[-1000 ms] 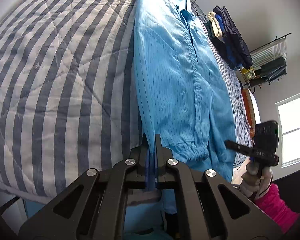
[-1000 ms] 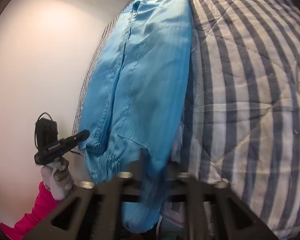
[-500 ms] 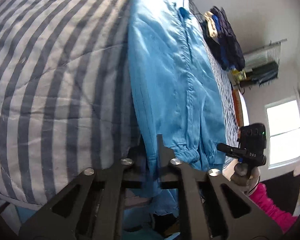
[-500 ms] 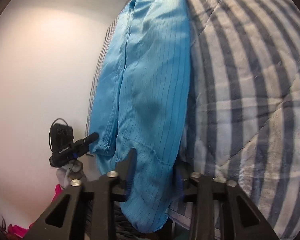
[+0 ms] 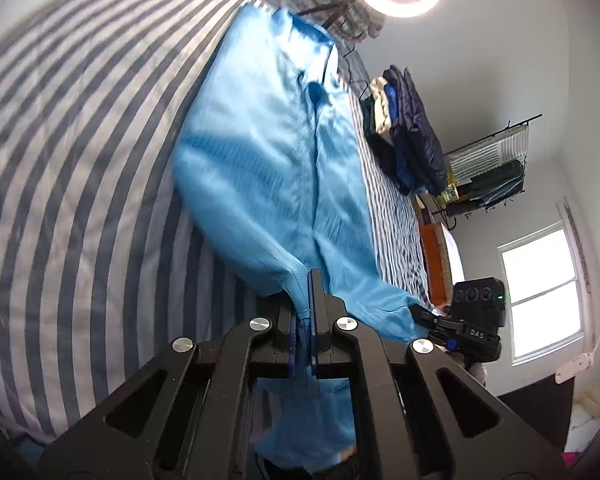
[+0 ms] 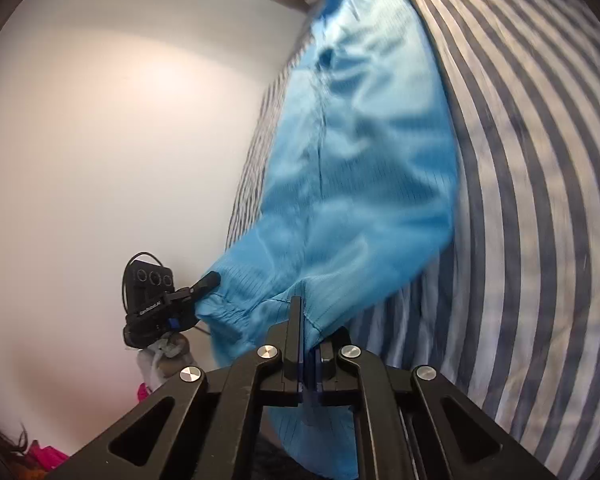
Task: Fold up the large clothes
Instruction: 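Carry the held hem toward the collar with both grippers, folding the jacket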
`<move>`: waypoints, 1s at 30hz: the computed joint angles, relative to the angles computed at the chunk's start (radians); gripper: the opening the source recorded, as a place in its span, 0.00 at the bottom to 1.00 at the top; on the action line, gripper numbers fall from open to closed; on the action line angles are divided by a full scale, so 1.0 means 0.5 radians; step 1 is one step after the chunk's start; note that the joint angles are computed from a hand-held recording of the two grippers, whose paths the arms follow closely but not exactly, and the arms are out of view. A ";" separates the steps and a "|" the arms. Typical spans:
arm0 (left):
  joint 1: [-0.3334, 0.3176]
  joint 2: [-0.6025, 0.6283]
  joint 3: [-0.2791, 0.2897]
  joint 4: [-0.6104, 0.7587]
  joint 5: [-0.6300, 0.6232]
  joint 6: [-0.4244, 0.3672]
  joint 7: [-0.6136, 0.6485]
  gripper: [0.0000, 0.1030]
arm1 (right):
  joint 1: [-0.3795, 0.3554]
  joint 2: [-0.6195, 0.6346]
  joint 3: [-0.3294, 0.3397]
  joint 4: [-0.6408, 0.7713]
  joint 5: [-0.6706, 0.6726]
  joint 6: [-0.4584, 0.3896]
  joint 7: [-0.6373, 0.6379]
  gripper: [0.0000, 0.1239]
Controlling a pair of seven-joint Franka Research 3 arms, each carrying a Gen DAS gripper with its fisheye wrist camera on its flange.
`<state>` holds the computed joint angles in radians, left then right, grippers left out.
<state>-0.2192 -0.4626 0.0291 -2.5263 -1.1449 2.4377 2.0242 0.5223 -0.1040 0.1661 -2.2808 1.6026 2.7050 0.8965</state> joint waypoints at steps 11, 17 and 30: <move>-0.016 0.372 -0.095 0.436 0.005 0.283 0.053 0.02 | -0.049 0.251 0.006 0.357 -0.920 0.345 0.527 0.01; 0.065 0.650 -0.176 0.658 0.027 0.391 -0.025 0.02 | -0.142 0.487 0.003 0.601 -1.124 0.359 0.737 0.01; 0.230 1.006 -0.379 0.882 0.588 0.615 -0.402 0.02 | -0.241 0.825 0.004 0.938 -1.747 0.309 1.271 0.01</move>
<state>-0.1043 0.0404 -0.1603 -2.0854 -0.8507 2.7453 1.8232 0.4016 0.3087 0.1680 -1.8117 0.7292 2.8596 1.5320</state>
